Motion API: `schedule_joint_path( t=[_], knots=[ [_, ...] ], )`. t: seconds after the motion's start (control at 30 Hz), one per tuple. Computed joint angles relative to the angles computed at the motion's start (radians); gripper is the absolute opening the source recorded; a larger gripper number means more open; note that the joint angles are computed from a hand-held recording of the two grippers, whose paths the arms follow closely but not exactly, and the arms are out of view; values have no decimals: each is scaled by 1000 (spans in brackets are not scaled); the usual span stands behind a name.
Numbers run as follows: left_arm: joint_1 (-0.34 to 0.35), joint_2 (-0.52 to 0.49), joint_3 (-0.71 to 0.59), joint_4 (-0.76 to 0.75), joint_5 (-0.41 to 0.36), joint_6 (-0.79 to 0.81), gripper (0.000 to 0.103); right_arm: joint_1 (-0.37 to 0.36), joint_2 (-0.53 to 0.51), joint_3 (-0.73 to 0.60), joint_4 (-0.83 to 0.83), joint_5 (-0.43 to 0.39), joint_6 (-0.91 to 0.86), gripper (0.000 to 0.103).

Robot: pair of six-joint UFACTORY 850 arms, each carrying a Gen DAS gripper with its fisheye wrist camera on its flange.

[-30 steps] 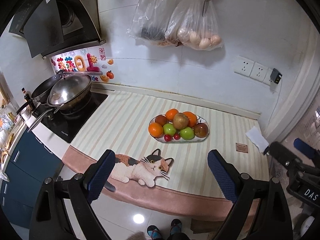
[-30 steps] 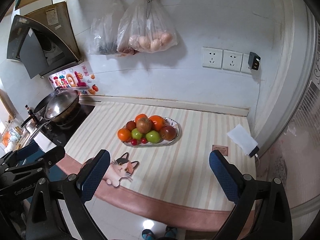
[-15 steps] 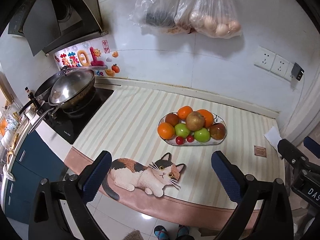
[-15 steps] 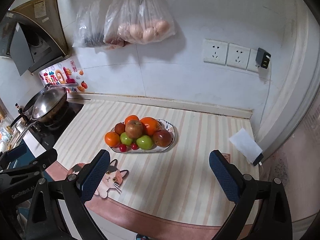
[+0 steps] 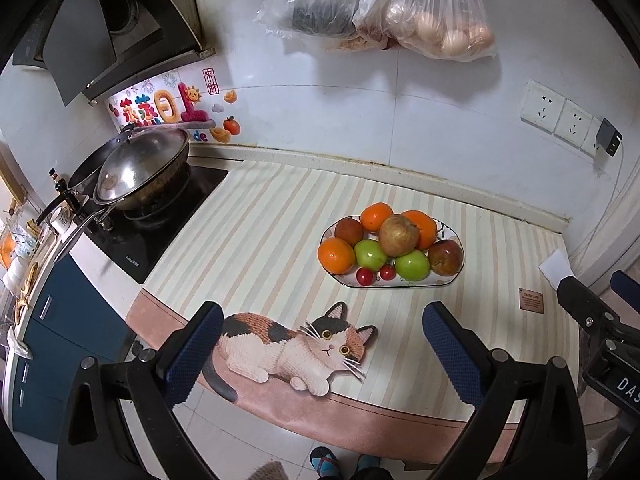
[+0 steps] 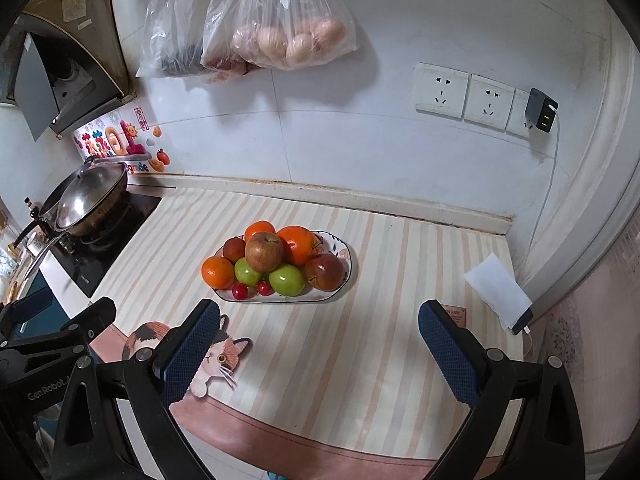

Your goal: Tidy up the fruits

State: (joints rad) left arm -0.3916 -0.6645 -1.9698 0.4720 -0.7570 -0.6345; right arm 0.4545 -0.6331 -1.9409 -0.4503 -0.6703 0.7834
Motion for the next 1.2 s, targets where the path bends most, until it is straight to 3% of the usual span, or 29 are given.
schedule_joint_path(
  t=[1.2],
  knots=[
    [-9,-8,-20,-10,-7,-8,102,-19,-12,-11,78,22,-105,101]
  ],
)
